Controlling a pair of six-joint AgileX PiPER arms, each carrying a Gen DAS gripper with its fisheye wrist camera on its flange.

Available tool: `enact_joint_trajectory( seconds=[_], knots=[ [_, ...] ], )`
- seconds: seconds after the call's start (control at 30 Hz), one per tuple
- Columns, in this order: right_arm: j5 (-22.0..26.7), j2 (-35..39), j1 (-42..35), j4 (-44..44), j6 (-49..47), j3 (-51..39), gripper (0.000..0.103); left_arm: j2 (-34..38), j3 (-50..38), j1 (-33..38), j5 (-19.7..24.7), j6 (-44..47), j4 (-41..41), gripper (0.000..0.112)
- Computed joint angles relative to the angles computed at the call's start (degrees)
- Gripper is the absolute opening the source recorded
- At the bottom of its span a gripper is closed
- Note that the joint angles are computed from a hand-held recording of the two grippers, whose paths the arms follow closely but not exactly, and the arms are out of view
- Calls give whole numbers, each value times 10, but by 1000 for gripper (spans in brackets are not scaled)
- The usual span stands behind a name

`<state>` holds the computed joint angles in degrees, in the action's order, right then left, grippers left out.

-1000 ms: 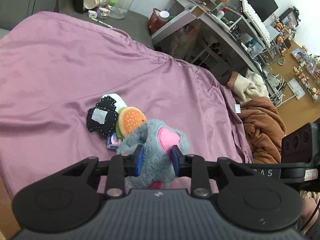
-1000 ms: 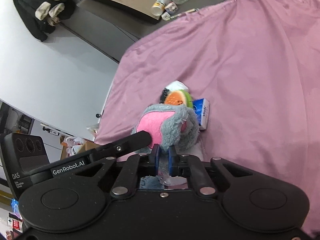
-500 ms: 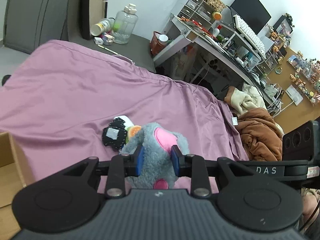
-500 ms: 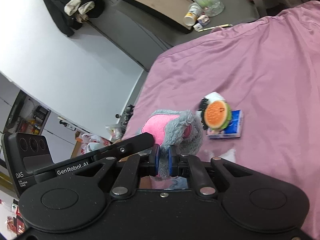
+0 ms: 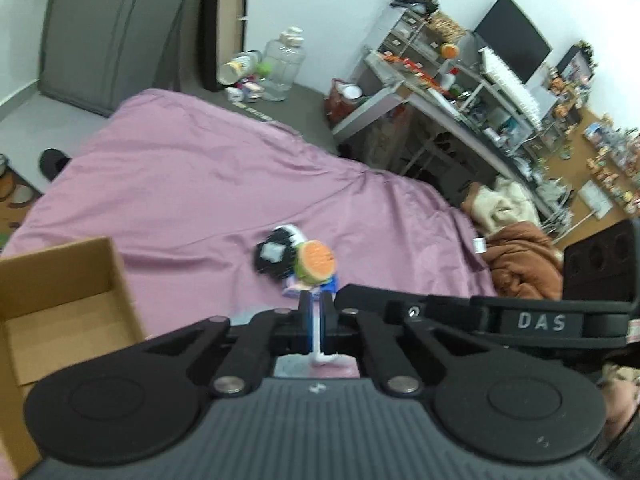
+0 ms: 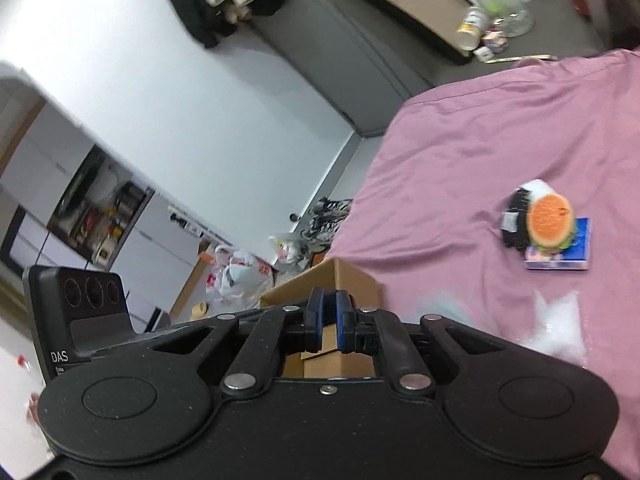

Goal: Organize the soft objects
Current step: 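Lift the grey plush with both grippers and carry it toward the cardboard box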

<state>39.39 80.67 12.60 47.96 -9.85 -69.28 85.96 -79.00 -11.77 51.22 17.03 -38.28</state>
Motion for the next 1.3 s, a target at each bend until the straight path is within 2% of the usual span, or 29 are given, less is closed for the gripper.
enact_joint_trajectory(
  seconds=[0.13, 0.2, 0.33, 0.37, 0.53, 0.6, 0.67, 0.87, 0.93, 1.07, 1.1, 1.13, 1.17, 1.23, 1.3],
  knots=[
    [-19, -6, 21, -47, 45, 9, 9, -18, 32, 18, -7, -10, 12, 2],
    [-25, -15, 22, -75, 74, 24, 9, -16, 30, 15, -3, -36, 48, 4],
    [-29, -25, 25, -120, 137, 55, 11, -3, 25, 20, 8, -46, 63, 6],
    [-30, -27, 25, -129, 149, 62, 12, -2, 25, 18, 4, -52, 73, 6],
    [-37, -14, 30, -146, 172, 75, 44, 12, 18, 14, 4, -65, 80, 14],
    [-43, -6, 31, -159, 183, 77, 46, 20, 13, 3, -2, -82, 98, 19],
    [-42, 9, 28, -164, 191, 75, 46, 29, 9, -7, -8, -93, 108, 32],
    [-43, 70, 7, -131, 181, 55, 48, 58, -10, -27, -24, -129, 134, 35],
    [-47, 90, 8, -144, 194, 40, 50, 69, -19, -33, -28, -149, 149, 35],
    [-39, 130, 13, -179, 232, 12, 50, 91, -39, -43, -25, -174, 166, 35],
    [-39, 135, 16, -185, 232, 10, 45, 96, -43, -44, -24, -178, 168, 35],
    [-35, 141, 18, -189, 228, 5, 32, 100, -46, -45, -23, -182, 171, 35],
    [-32, 145, 17, -176, 213, 6, 31, 104, -49, -46, -21, -188, 174, 35],
    [-39, 140, 17, -178, 202, 12, 23, 112, -53, -49, -17, -200, 182, 35],
    [-39, 131, 11, -160, 186, 19, 21, 115, -55, -51, -15, -206, 186, 35]
  ],
)
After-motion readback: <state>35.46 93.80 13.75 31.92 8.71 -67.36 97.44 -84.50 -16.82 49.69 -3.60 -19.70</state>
